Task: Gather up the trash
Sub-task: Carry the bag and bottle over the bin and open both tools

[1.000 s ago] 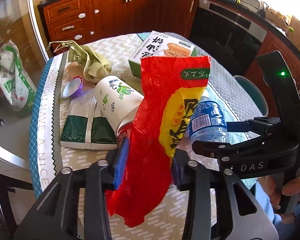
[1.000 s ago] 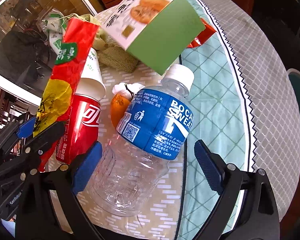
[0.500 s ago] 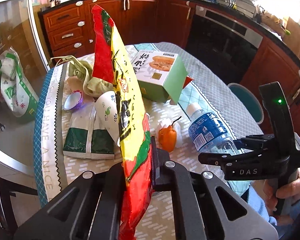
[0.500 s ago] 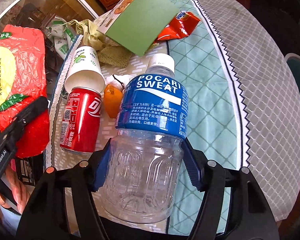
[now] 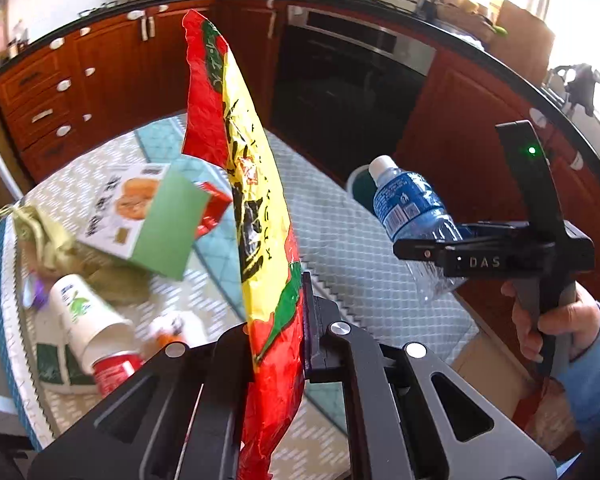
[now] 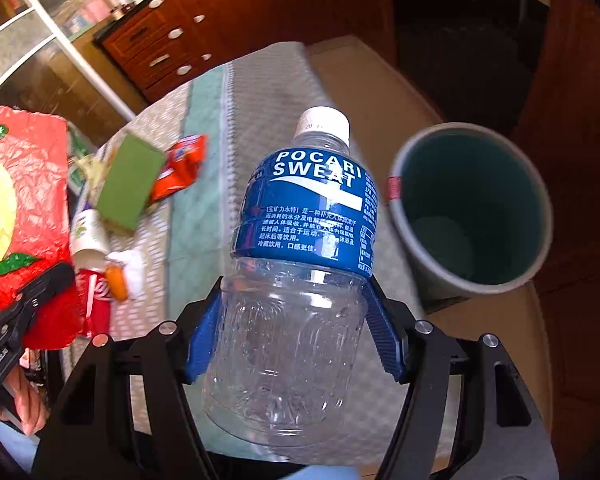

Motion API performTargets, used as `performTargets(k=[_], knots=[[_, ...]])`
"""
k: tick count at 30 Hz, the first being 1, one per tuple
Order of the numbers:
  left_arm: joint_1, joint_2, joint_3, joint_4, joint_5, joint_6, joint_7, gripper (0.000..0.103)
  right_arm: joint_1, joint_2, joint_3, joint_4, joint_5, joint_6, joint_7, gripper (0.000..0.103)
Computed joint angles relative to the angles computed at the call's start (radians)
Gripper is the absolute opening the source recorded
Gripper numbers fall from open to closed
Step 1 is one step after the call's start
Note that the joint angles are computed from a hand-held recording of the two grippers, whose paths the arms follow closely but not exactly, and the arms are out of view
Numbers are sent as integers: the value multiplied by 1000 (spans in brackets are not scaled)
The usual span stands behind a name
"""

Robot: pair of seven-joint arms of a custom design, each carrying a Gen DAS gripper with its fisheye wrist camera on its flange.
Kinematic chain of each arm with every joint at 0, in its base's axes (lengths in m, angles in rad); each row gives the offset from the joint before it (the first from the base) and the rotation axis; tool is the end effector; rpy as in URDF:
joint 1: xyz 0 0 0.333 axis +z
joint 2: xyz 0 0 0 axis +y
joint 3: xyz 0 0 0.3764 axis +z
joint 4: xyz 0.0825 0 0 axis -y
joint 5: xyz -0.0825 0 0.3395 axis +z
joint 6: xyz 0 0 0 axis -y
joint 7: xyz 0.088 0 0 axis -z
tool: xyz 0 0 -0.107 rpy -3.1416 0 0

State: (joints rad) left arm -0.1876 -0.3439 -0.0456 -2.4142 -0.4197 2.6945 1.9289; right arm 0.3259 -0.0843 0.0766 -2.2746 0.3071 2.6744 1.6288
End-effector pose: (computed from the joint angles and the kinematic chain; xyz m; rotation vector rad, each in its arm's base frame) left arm 0.4120 -0.0869 0.5871 -1.6524 2.1762 -0.8724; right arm 0.4648 0.1891 0.5301 -1.9538 1.7586 -0.1169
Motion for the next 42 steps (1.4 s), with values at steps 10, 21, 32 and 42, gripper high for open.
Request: performTargets(k=[10, 21, 32, 42], knots=[[-55, 346, -104, 347, -138, -89, 133, 5, -183, 204, -82, 124, 1, -127, -45, 63], [-22, 602, -214, 578, -1, -166, 18, 5, -259, 281, -76, 166, 44, -157, -76, 64], [-40, 749, -235, 747, 126, -247, -70, 6, -250, 197, -118, 106, -137, -79, 37, 79], [-62, 781, -219, 777, 248, -200, -187, 66, -255, 148, -129, 83, -370, -62, 210, 86]])
